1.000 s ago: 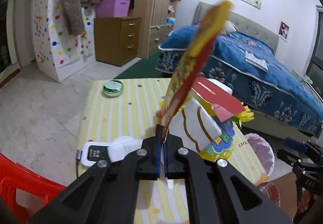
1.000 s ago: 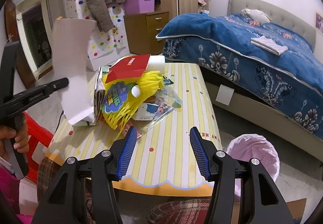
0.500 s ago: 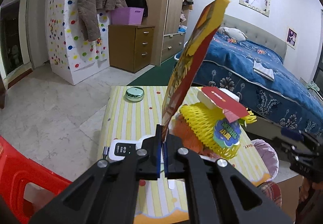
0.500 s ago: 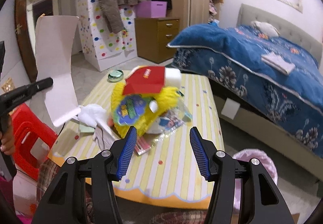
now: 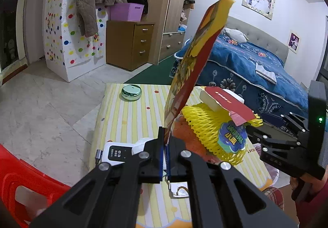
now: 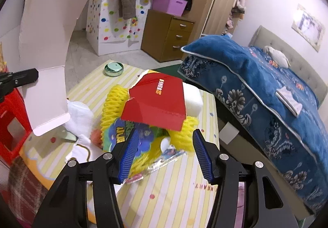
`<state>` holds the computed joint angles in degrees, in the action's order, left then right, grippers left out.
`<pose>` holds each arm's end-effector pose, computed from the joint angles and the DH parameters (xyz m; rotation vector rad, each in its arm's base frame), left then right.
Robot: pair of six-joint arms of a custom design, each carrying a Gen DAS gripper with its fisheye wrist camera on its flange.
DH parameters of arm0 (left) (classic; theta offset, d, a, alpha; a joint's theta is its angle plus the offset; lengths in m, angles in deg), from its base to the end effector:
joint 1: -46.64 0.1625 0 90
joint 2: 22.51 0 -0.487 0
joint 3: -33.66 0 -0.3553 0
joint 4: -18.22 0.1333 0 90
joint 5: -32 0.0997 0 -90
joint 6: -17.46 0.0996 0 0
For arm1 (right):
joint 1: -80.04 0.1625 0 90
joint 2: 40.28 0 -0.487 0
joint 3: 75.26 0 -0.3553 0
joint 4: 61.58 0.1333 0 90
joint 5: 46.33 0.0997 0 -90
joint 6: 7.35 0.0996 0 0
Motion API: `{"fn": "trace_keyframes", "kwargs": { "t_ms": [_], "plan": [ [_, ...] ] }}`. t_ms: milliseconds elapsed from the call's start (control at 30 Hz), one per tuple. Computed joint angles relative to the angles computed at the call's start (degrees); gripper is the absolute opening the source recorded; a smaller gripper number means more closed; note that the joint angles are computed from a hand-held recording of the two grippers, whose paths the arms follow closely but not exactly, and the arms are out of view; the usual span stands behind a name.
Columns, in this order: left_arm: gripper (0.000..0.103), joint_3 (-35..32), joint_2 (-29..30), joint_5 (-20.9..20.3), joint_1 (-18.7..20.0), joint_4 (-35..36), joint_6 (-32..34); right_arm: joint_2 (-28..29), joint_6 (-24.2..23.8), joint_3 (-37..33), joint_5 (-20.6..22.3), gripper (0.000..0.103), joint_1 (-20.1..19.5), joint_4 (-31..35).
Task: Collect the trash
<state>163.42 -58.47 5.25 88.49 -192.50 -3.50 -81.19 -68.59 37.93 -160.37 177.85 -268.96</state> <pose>-0.2092 -0.4857 0.0991 0.2010 2.2045 -1.1966 0.1749 -0.5927 0.1494 1.1610 -2.0544 0.6469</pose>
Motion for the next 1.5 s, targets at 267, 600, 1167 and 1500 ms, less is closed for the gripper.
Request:
{"fn": "trace_keyframes", "kwargs": {
  "t_ms": [267, 600, 1167, 1500],
  "plan": [
    [0.000, -0.88, 0.28, -1.68, 1.42, -0.55, 1.08, 3.08, -6.30, -3.44, -0.52, 0.050, 1.04, 0.38],
    [0.000, -0.46, 0.49, -1.53, 1.11, -0.38, 0.24, 0.94, -2.90, -2.21, 2.38, 0.002, 0.51, 3.82],
    [0.000, 2.07, 0.24, 0.38, -0.99, -1.61, -2.38, -4.78, 2.90, 2.94, 11.10, 0.000, -0.34, 3.25],
    [0.000, 0.33, -0.15, 1.69, -4.35, -4.83, 3.95, -9.99, 9.49, 4.58, 18.34, 0.000, -1.31, 0.47]
  ]
}}
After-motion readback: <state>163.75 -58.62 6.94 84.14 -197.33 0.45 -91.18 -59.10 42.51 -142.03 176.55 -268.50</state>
